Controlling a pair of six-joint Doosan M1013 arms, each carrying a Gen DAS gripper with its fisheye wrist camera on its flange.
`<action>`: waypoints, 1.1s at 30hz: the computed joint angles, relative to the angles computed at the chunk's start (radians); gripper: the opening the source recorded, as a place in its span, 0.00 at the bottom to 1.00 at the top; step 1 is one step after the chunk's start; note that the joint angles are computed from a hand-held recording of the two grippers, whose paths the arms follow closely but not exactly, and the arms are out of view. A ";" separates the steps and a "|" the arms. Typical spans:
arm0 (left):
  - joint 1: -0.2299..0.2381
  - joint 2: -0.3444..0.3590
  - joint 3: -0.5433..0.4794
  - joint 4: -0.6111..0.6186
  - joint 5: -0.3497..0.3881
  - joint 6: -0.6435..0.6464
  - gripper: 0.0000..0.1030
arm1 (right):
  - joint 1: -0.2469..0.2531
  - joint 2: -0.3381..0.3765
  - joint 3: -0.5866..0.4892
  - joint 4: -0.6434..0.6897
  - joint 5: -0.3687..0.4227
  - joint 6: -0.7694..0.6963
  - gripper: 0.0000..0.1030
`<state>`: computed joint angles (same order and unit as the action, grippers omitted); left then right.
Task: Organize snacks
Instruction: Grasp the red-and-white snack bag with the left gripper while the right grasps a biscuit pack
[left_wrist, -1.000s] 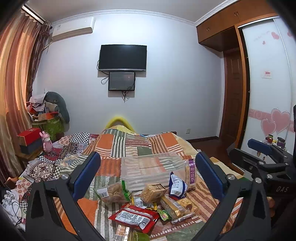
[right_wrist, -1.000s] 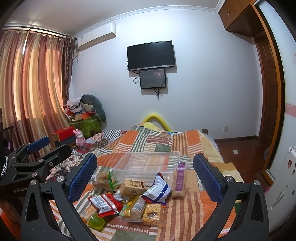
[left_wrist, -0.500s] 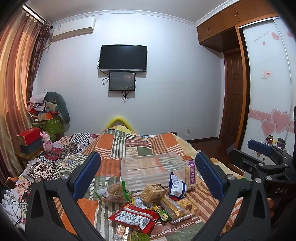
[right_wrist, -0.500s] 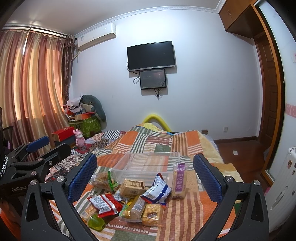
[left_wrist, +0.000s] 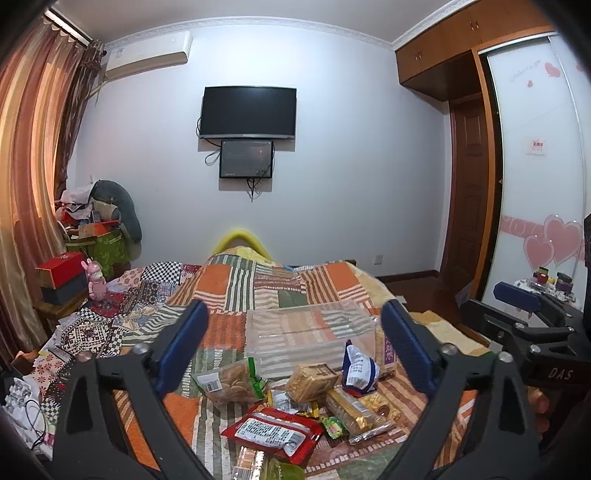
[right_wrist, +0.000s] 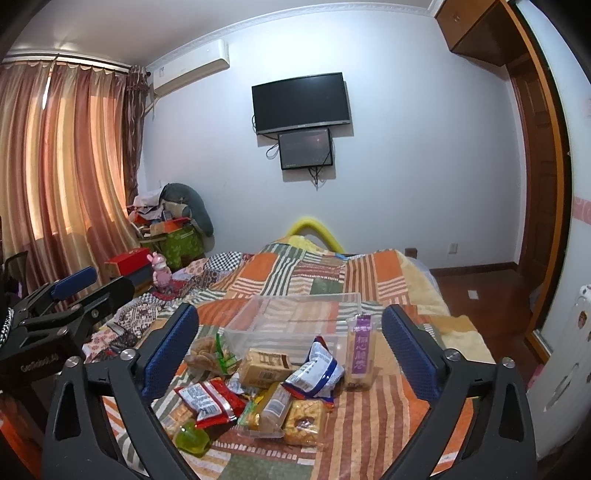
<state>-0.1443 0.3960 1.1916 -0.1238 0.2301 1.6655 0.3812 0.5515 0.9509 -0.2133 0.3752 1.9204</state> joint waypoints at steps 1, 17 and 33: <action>0.002 0.004 -0.007 -0.013 0.017 0.015 0.82 | -0.001 0.001 -0.001 0.015 0.005 -0.015 0.92; 0.059 0.133 -0.155 -0.042 0.401 0.078 0.63 | -0.031 0.084 -0.103 0.217 0.302 -0.176 0.74; 0.056 0.320 -0.377 -0.062 0.764 0.058 0.91 | -0.055 0.213 -0.276 0.329 0.596 -0.222 0.72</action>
<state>-0.0883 0.7161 0.8151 -0.1863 0.9941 1.7236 0.3266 0.7644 0.6745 0.1154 0.9709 1.6989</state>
